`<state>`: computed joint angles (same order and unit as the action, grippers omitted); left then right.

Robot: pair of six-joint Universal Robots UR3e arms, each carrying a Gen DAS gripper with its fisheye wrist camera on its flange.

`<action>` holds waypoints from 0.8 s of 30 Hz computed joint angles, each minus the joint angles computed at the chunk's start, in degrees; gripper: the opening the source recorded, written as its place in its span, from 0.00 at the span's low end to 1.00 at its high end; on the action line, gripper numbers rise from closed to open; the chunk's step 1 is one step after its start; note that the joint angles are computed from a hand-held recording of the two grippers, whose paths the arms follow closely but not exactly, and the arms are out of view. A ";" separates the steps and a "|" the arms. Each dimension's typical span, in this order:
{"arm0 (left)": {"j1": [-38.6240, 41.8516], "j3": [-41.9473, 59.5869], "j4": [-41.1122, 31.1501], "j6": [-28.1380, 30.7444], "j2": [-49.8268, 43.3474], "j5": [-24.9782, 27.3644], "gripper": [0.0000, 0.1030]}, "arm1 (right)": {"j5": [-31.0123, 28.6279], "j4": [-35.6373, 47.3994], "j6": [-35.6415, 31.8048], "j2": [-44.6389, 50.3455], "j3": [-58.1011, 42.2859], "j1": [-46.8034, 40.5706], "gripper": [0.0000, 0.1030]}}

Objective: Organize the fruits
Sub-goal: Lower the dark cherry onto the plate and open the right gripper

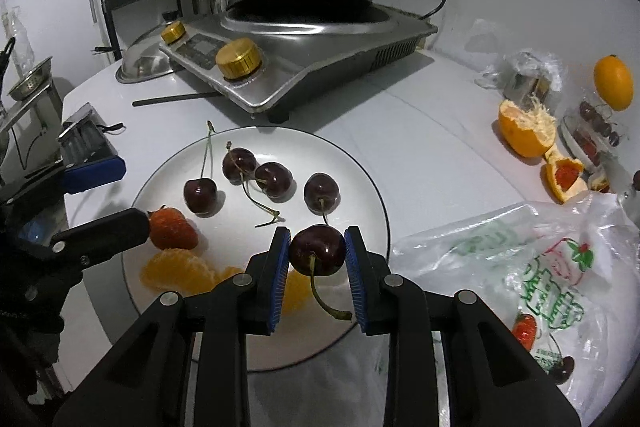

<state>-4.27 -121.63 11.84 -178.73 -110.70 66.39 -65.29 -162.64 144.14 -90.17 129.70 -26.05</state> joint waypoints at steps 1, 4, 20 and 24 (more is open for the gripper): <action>0.07 0.01 0.01 -0.09 -0.19 -0.02 0.78 | -0.30 -0.29 0.45 0.85 -0.45 0.33 0.29; 0.20 0.09 -0.03 -0.11 -0.57 0.04 0.78 | -0.82 -0.75 1.50 2.40 -1.31 0.98 0.29; 0.40 -3.59 1.07 0.28 3.35 -0.30 0.78 | 0.70 1.71 1.68 -4.10 1.20 -1.03 0.38; -0.04 -5.40 1.29 0.32 5.61 -0.13 0.78 | 1.99 3.82 0.45 -8.58 3.30 -2.80 0.38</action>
<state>-4.31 -127.04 13.13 -178.41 -105.08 66.26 -63.31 -158.82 144.59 -98.75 132.99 -28.85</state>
